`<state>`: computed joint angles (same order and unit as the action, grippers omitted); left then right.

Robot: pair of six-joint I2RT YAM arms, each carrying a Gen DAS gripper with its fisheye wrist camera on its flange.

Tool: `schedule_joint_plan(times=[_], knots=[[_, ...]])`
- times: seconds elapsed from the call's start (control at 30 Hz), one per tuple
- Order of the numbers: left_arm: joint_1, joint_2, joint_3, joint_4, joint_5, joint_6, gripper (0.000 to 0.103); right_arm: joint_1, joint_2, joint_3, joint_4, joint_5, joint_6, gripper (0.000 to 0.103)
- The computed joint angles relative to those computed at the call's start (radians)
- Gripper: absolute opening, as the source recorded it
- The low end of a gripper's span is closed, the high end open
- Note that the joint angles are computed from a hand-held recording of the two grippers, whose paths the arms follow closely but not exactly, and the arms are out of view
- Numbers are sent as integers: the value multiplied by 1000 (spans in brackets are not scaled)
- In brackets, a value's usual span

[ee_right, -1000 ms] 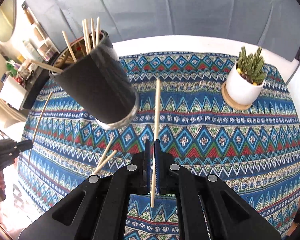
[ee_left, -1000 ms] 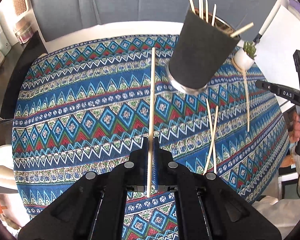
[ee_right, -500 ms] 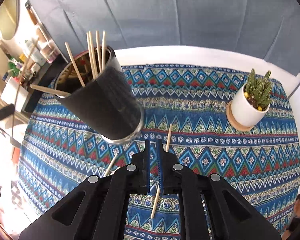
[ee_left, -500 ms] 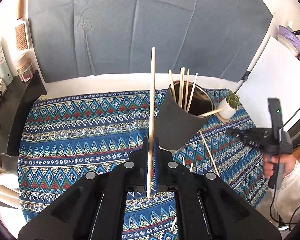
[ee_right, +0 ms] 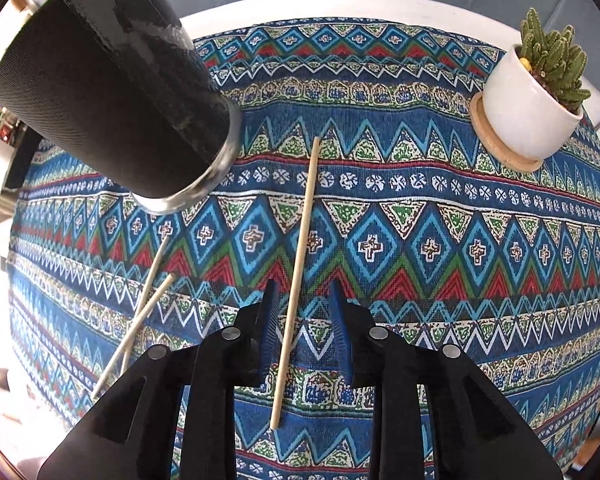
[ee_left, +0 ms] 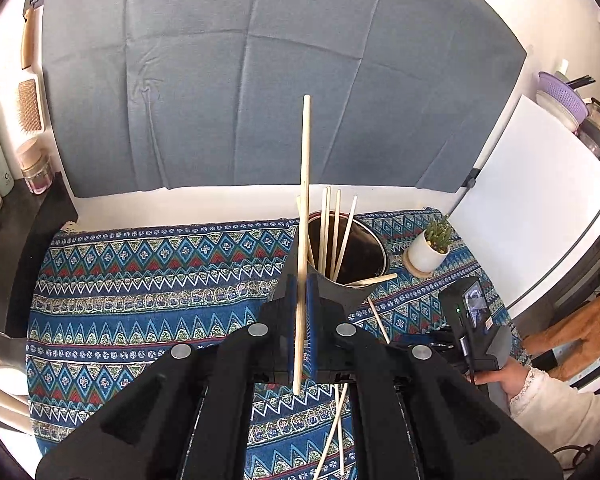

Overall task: Organize utensils
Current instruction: 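Lift the left tool's stick over the black cup while the right tool carries its stick there, then lower both held sticks into the black cup and open both tools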

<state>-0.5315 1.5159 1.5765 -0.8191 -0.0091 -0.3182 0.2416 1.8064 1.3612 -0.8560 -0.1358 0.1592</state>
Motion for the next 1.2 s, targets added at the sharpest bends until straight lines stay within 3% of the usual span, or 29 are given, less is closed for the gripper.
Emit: schedule_joint_plan(times=[0.17, 0.3, 0.7, 0.97, 1.2], knots=[[-25, 11, 22, -3, -6, -16, 5, 33, 16, -7, 21, 49, 6, 24], [-40, 21, 39, -3, -30, -17, 5, 78, 24, 0, 15, 124, 10, 7], [-39, 41, 50, 24, 6, -23, 5, -24, -114, -57, 43, -76, 37, 4], [-47, 82, 75, 79, 65, -7, 5, -65, -158, 195, -33, -140, 21, 4], [-44, 114, 91, 153, 106, 17, 5, -69, -98, 416, -28, -200, 29, 5]])
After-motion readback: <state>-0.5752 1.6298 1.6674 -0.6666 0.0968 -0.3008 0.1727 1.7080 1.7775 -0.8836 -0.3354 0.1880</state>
